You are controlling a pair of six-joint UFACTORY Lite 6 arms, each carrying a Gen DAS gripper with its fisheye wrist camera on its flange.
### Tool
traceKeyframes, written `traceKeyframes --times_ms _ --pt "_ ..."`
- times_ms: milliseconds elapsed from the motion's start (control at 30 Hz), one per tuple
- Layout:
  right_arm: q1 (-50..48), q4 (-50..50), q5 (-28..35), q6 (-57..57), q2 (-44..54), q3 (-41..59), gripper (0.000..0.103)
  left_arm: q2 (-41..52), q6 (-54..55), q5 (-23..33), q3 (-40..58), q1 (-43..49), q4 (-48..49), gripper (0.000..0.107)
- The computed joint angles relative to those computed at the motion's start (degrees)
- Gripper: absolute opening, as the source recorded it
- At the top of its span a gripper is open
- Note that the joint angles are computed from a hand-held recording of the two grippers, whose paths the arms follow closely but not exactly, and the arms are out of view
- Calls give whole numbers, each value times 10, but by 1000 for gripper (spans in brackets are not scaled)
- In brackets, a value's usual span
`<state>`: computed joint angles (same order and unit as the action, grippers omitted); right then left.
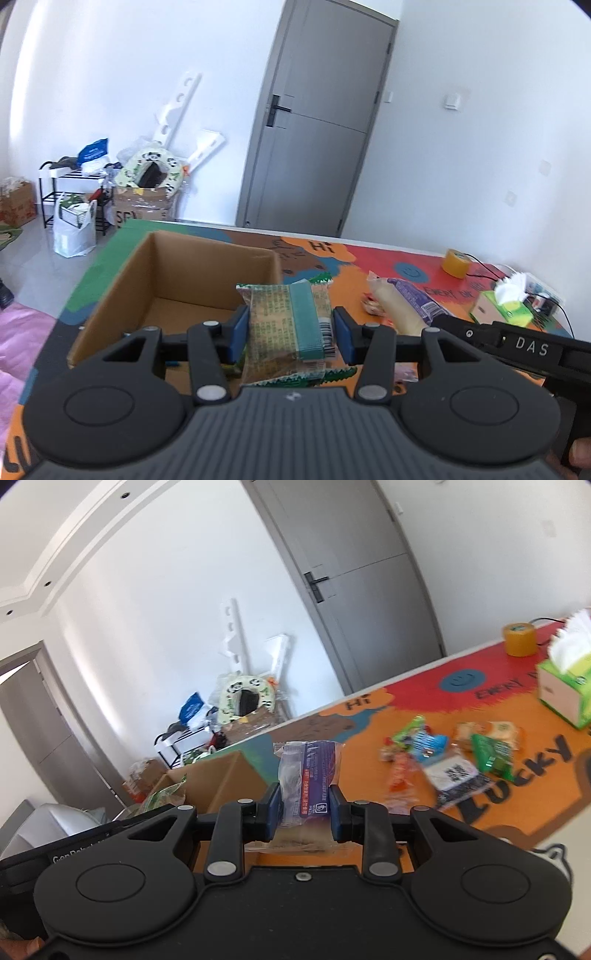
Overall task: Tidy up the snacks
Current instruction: 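Carry both packets into the cardboard box and open both tools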
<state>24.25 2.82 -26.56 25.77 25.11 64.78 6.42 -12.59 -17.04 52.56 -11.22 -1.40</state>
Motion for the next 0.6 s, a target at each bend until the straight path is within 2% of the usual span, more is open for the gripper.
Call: traceKeyframes --times_ms 200,400,567,600 --pt "22 4 41 1 51 88 28 12 -91 1 13 62 94 47" --pt "51 66 83 -55 106 187 28 74 -202 20 68 102 216 48" --pt "73 124 119 -118 151 270 28 71 -266 17 65 129 270 63" --pt "76 134 125 -131 160 285 28 67 -280 14 61 136 284 63"
